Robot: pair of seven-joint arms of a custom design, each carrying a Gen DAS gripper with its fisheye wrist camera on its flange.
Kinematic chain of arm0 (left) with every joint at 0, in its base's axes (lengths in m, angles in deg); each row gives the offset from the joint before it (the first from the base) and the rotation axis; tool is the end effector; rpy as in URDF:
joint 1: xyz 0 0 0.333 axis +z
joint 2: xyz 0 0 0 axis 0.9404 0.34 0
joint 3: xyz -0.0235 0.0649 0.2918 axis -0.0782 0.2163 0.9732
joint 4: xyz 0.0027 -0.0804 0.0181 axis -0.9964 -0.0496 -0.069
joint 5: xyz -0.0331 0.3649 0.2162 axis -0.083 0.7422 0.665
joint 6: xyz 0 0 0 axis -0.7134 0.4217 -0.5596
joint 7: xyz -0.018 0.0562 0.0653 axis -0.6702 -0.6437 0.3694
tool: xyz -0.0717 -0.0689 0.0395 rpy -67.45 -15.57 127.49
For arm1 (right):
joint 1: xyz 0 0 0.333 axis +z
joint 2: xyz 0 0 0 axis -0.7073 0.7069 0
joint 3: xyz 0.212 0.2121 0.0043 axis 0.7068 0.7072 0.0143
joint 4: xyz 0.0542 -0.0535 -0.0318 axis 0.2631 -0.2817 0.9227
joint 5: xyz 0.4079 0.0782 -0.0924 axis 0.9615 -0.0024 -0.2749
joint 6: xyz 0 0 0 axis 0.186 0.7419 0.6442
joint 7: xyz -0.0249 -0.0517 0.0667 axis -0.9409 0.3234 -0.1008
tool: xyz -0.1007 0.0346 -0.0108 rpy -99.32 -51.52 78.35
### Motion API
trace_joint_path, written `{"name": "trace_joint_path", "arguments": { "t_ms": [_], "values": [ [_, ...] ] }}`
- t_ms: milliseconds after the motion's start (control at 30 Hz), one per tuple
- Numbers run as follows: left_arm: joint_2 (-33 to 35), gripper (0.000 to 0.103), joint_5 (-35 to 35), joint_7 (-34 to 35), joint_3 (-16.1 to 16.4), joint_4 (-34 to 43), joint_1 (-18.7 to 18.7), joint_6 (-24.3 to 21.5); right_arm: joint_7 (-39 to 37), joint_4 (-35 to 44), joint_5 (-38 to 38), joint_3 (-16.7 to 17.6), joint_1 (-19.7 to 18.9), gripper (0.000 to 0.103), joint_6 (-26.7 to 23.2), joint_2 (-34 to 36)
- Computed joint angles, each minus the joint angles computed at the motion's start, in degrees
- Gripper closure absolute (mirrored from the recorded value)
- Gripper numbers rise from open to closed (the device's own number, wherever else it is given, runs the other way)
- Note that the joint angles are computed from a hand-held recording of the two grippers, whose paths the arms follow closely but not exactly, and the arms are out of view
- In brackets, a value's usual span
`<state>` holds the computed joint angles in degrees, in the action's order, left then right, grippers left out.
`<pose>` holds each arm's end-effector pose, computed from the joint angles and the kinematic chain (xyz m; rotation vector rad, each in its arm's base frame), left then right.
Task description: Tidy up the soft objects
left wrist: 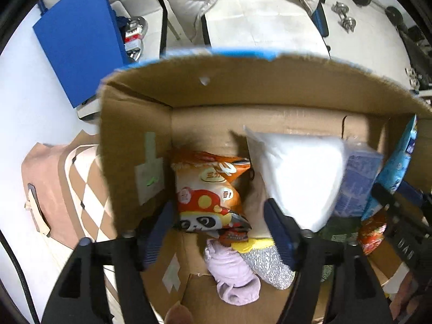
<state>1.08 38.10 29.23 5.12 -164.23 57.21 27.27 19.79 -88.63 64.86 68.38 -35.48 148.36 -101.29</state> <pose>0.4463 -0.2194 0.4085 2.1820 -2.1166 -0.2205 0.4806 0.0902 0.3641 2.2157 -2.1408 -0.0757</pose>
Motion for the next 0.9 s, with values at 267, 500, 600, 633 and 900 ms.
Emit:
{"name": "trace_joint_path", "arguments": {
  "t_ms": [267,500,600,633,900],
  "values": [
    [-7.82,0.008,-0.88,-1.06,0.10,-2.85,-0.22,0.34,0.05,-2.91,-0.66,1.02,1.37,0.011,-1.34,-6.81],
    [-15.06,0.008,-2.07,-2.93,-0.88,-9.32,-2.39,2.17,1.10,-8.56,-0.04,1.62,2.12,0.000,-2.97,-16.52],
    [-18.89,0.008,-3.68,-4.13,-0.83,-12.14,-3.63,2.13,1.30,-12.27,-0.19,1.60,2.28,0.000,-3.95,-21.98],
    [-20.52,0.008,-3.92,-4.75,-1.03,-12.98,-4.04,2.15,1.21,-13.21,-0.27,1.50,2.23,0.000,-4.22,-23.45],
    [-33.87,0.008,-0.77,-11.42,-4.26,-14.95,-7.09,-1.37,0.80,-19.78,-0.96,1.77,2.30,0.000,-9.13,-40.84]
  ]
}}
